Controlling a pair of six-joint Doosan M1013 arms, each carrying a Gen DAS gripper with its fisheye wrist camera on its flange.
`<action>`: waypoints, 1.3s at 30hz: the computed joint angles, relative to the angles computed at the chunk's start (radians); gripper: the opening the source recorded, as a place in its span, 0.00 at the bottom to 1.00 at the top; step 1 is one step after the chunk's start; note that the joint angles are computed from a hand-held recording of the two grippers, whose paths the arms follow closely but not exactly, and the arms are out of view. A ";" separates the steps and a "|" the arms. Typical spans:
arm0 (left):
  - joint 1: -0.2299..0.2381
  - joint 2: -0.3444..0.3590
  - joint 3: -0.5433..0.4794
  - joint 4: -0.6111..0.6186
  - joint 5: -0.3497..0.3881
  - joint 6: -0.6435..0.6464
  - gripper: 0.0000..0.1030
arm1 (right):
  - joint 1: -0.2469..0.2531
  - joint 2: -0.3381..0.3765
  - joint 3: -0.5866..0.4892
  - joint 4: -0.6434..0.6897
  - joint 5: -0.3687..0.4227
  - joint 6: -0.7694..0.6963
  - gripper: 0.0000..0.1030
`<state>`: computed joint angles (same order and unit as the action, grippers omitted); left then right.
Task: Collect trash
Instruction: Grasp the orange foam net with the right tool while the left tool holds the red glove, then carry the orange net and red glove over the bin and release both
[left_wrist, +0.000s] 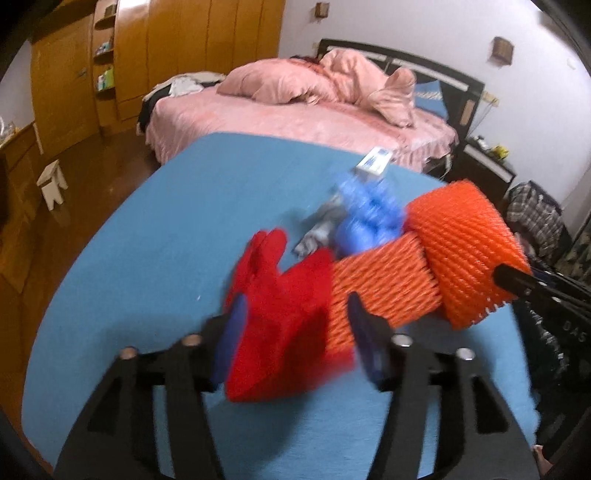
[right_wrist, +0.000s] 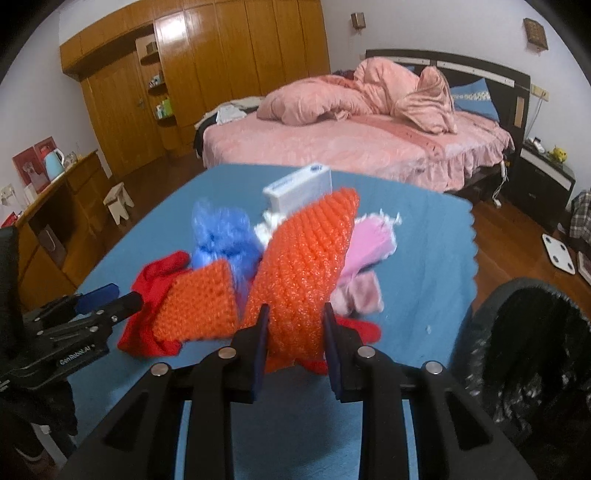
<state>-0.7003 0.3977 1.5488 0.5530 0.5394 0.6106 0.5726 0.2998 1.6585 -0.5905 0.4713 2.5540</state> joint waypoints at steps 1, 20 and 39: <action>0.003 0.005 -0.002 -0.018 0.008 0.013 0.59 | -0.001 0.004 -0.001 0.013 0.004 -0.010 0.27; 0.011 -0.051 0.009 0.077 -0.159 -0.066 0.04 | -0.001 -0.018 -0.001 -0.036 0.001 0.021 0.27; -0.020 -0.057 -0.057 0.181 -0.221 -0.137 0.04 | -0.010 -0.096 0.015 -0.257 0.082 0.231 0.27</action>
<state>-0.7204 0.3404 1.4921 0.7345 0.3186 0.4732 0.5622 0.2034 1.6737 -0.8479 0.5530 2.7846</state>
